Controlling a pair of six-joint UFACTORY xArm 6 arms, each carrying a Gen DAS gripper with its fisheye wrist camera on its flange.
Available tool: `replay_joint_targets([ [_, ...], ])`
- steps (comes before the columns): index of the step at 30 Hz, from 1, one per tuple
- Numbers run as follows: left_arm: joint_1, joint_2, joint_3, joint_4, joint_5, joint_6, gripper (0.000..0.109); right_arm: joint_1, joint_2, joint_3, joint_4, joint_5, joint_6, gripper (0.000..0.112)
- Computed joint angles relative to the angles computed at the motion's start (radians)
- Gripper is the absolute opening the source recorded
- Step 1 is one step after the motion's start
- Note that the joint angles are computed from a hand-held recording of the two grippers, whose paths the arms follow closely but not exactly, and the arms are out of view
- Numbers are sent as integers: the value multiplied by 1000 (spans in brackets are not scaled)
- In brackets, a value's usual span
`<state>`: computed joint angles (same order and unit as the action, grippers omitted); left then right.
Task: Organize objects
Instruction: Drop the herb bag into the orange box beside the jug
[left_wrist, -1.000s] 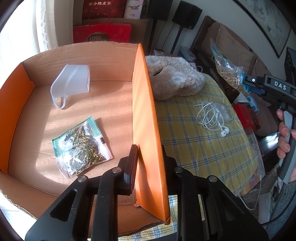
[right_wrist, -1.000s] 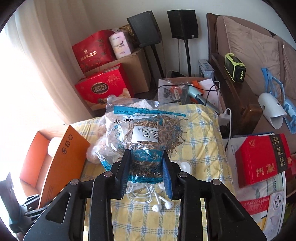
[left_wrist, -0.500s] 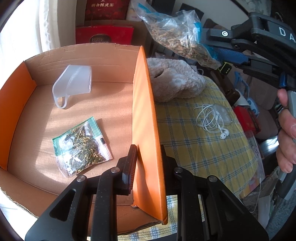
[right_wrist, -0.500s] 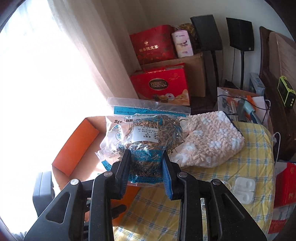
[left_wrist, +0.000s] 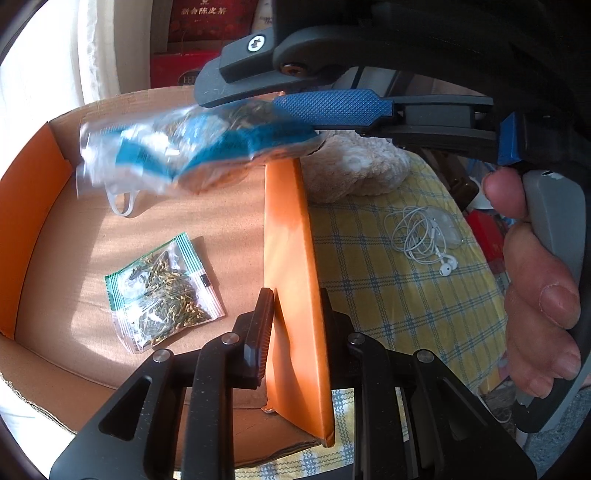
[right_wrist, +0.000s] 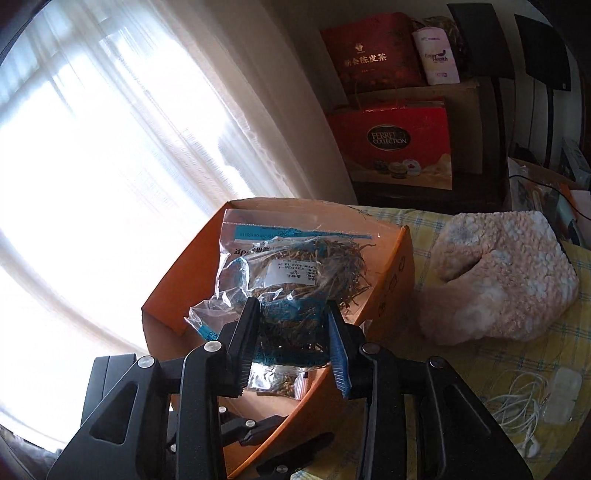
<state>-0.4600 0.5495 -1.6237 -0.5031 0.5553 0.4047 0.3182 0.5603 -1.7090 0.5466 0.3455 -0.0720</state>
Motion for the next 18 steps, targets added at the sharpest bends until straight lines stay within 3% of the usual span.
replay_joint_targets([
  [4,4,1,-7,6,8,-6,19,0,14,-18,126,26,-69,46],
  [8,8,3,-15,7,18,-4,19,-3,-14,23,83,-1,-31,47],
  [14,12,5,-24,4,27,1,19,-22,-106,155,-39,-75,82,53],
  [18,8,-8,1,8,16,-1,19,-51,-180,262,-200,-118,243,62],
])
